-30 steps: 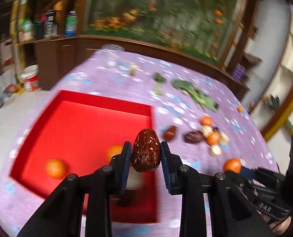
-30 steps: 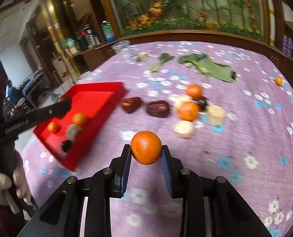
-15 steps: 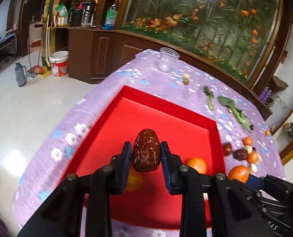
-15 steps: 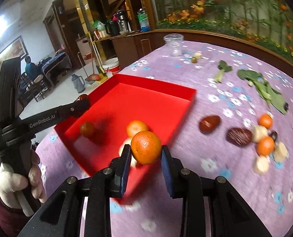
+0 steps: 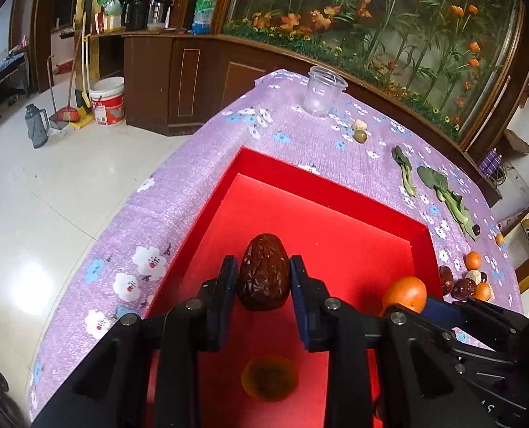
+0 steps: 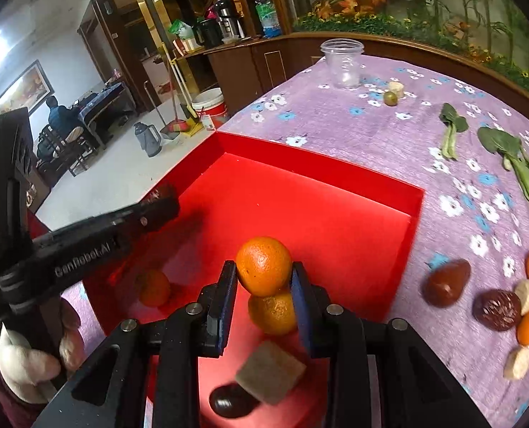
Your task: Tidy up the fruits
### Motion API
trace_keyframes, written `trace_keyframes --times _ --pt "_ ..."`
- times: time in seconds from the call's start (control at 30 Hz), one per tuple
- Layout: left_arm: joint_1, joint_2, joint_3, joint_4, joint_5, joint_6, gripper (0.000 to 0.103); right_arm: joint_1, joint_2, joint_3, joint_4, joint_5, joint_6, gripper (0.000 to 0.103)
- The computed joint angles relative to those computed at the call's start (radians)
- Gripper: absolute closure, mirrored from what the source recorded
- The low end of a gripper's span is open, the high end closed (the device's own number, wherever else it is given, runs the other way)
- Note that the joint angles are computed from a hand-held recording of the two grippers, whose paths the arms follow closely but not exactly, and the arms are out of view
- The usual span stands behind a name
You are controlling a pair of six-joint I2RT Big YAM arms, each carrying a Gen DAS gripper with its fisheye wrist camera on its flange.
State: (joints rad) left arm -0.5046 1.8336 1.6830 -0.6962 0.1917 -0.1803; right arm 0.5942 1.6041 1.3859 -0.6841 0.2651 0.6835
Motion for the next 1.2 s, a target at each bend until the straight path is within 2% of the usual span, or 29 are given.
trace_keyframes --times 0.2,0.3,0.53,0.57,0.63,0.7,0.73,0.8,0.9,1.03,1.2 --pt "0.005 0.002 -0.001 -0.004 0.02 -0.023 0.072 0.004 0.015 0.017 0.004 0.002 -0.017 0.068" --pt "0.008 -0.015 -0.017 0.013 0.031 -0.038 0.057 0.007 0.01 0.011 0.021 -0.005 -0.019 0.067" --pt "0.012 -0.063 -0.057 0.034 0.032 -0.077 0.031 0.025 -0.027 -0.01 0.033 0.032 -0.009 0.062" --pt "0.009 -0.072 -0.062 0.03 0.016 -0.087 0.023 0.028 -0.037 -0.019 0.033 0.038 0.0 0.059" --pt "-0.002 -0.101 -0.089 0.037 -0.028 -0.104 0.019 0.037 -0.065 -0.046 0.036 0.065 0.031 0.047" --pt "-0.01 -0.136 -0.131 0.072 -0.022 -0.103 0.019 0.048 -0.09 -0.071 0.038 0.101 0.056 0.028" --pt "-0.018 -0.156 -0.152 0.088 -0.032 -0.101 0.019 0.061 -0.111 -0.091 0.039 0.142 0.079 0.025" --pt "-0.04 -0.19 -0.18 0.105 -0.091 -0.085 0.019 0.085 -0.147 -0.123 0.039 0.211 0.132 0.008" --pt "-0.078 -0.241 -0.216 0.125 -0.166 -0.059 0.019 0.112 -0.219 -0.197 0.083 0.259 0.185 0.005" --pt "-0.127 -0.292 -0.245 0.144 -0.251 -0.019 0.019 0.137 -0.32 -0.286 0.086 0.307 0.289 0.005" --pt "-0.181 -0.349 -0.283 0.17 -0.329 0.019 0.019 0.191 -0.417 -0.339 0.002 0.422 0.392 0.006"
